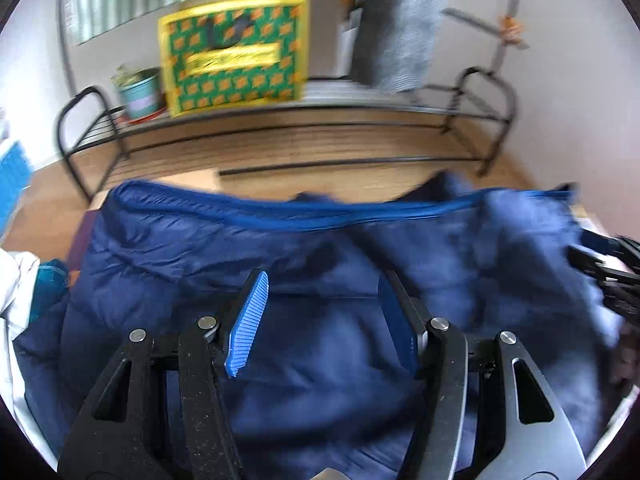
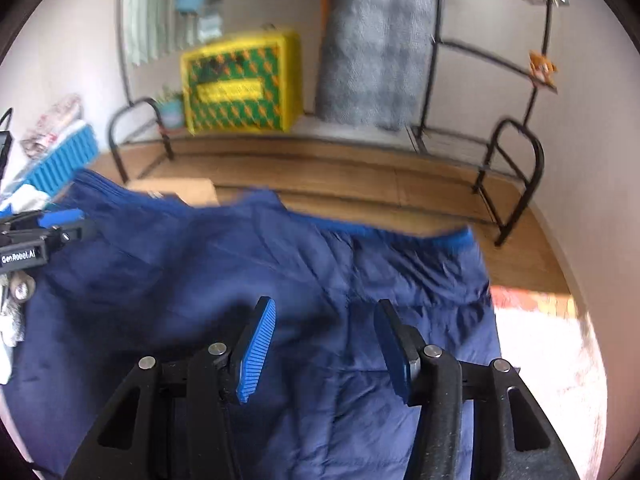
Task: Fold large clothes
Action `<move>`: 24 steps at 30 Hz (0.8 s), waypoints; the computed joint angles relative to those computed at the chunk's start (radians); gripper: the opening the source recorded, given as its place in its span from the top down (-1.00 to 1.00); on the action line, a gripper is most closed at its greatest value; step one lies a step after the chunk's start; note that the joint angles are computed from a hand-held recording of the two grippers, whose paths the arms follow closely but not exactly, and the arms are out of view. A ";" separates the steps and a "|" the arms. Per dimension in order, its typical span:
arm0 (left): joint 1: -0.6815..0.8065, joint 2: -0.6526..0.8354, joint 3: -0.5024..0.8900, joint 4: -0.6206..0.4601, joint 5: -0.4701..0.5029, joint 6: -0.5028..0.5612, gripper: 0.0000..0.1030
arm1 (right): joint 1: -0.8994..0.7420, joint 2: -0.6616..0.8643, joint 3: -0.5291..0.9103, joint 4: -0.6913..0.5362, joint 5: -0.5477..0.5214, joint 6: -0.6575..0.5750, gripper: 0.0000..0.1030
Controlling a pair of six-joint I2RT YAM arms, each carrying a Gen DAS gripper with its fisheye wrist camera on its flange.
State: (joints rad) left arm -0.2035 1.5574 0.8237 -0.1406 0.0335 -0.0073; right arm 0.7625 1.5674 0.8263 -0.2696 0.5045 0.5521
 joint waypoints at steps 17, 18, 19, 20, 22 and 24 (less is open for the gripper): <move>-0.102 -0.375 -0.135 -0.165 0.095 -0.059 -0.15 | 0.402 -0.556 -0.199 -0.473 0.203 0.620 -0.25; -0.151 -0.400 -0.143 -0.178 0.077 -0.073 -0.15 | 0.499 -0.575 -0.189 -0.572 0.241 0.757 -0.28; -0.200 -0.414 -0.151 -0.181 0.055 -0.081 -0.15 | 0.595 -0.571 -0.178 -0.669 0.264 0.904 -0.28; -0.249 -0.418 -0.159 -0.174 0.017 -0.088 -0.15 | 0.676 -0.556 -0.169 -0.749 0.268 1.034 -0.28; -0.364 -0.375 -0.165 -0.134 -0.106 -0.116 -0.15 | 0.794 -0.533 -0.174 -0.845 0.244 1.227 -0.28; -0.400 -0.296 -0.156 -0.104 -0.133 -0.135 -0.15 | 0.903 -0.519 -0.202 -0.899 0.214 1.422 -0.28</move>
